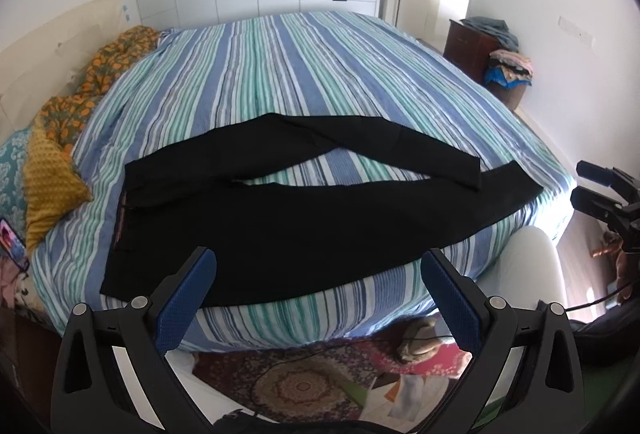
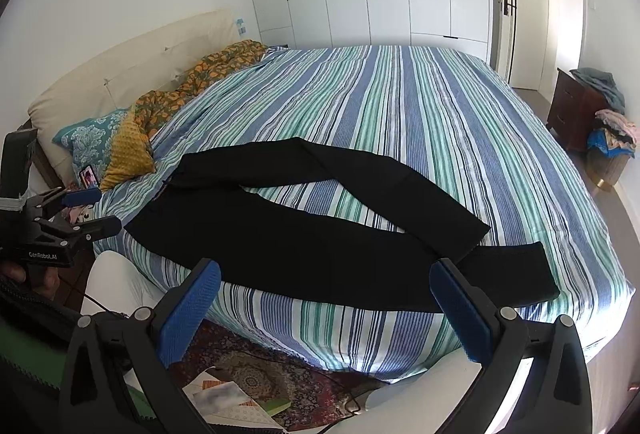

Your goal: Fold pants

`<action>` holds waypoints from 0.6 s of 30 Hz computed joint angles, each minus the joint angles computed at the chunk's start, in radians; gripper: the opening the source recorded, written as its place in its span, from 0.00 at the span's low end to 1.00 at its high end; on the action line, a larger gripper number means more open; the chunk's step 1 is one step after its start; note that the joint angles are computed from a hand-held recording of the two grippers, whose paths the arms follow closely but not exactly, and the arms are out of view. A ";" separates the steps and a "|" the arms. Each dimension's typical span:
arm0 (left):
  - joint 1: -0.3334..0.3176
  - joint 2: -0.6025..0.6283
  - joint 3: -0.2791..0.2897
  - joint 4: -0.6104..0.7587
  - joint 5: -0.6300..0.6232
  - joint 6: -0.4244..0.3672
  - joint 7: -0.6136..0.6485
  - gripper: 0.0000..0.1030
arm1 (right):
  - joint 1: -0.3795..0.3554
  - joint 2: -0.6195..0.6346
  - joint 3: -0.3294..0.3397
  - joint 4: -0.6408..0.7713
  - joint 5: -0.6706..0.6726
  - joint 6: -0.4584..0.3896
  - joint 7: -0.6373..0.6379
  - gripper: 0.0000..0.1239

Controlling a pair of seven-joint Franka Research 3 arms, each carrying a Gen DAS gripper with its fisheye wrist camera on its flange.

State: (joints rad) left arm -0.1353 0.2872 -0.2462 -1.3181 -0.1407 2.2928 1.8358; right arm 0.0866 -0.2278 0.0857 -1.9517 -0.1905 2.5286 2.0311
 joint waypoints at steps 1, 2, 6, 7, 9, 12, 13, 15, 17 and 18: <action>0.002 0.004 -0.002 0.007 -0.009 -0.003 0.001 0.99 | -0.001 -0.003 -0.001 -0.004 0.002 0.000 0.006 0.83; 0.005 0.005 -0.004 0.009 -0.018 -0.002 0.003 0.99 | -0.002 -0.003 -0.002 -0.001 0.006 -0.006 0.010 0.83; 0.006 -0.003 -0.005 -0.005 -0.027 0.031 0.003 0.99 | -0.004 -0.003 -0.004 0.011 0.013 -0.039 0.022 0.83; 0.007 -0.003 -0.006 -0.005 -0.031 0.033 0.005 0.99 | -0.003 -0.005 -0.007 0.008 0.021 -0.037 0.024 0.83; 0.011 0.001 -0.010 0.000 -0.048 0.026 0.009 0.99 | 0.001 -0.011 -0.013 0.001 0.045 -0.030 0.022 0.83; 0.015 0.010 -0.011 0.008 -0.065 0.012 0.004 0.99 | 0.002 -0.011 -0.017 0.004 0.075 -0.041 0.025 0.83; 0.016 0.011 -0.011 0.009 -0.071 0.010 0.000 0.99 | 0.002 -0.012 -0.018 0.003 0.082 -0.043 0.025 0.83; 0.021 0.012 -0.013 0.007 -0.086 0.011 -0.004 0.99 | 0.002 -0.012 -0.017 0.004 0.087 -0.048 0.028 0.83; 0.021 0.013 -0.012 0.006 -0.090 0.014 -0.009 0.99 | 0.001 -0.011 -0.016 0.003 0.088 -0.050 0.028 0.83; 0.021 0.010 -0.012 0.001 -0.089 0.019 -0.010 0.99 | 0.002 -0.010 -0.015 0.004 0.089 -0.051 0.028 0.83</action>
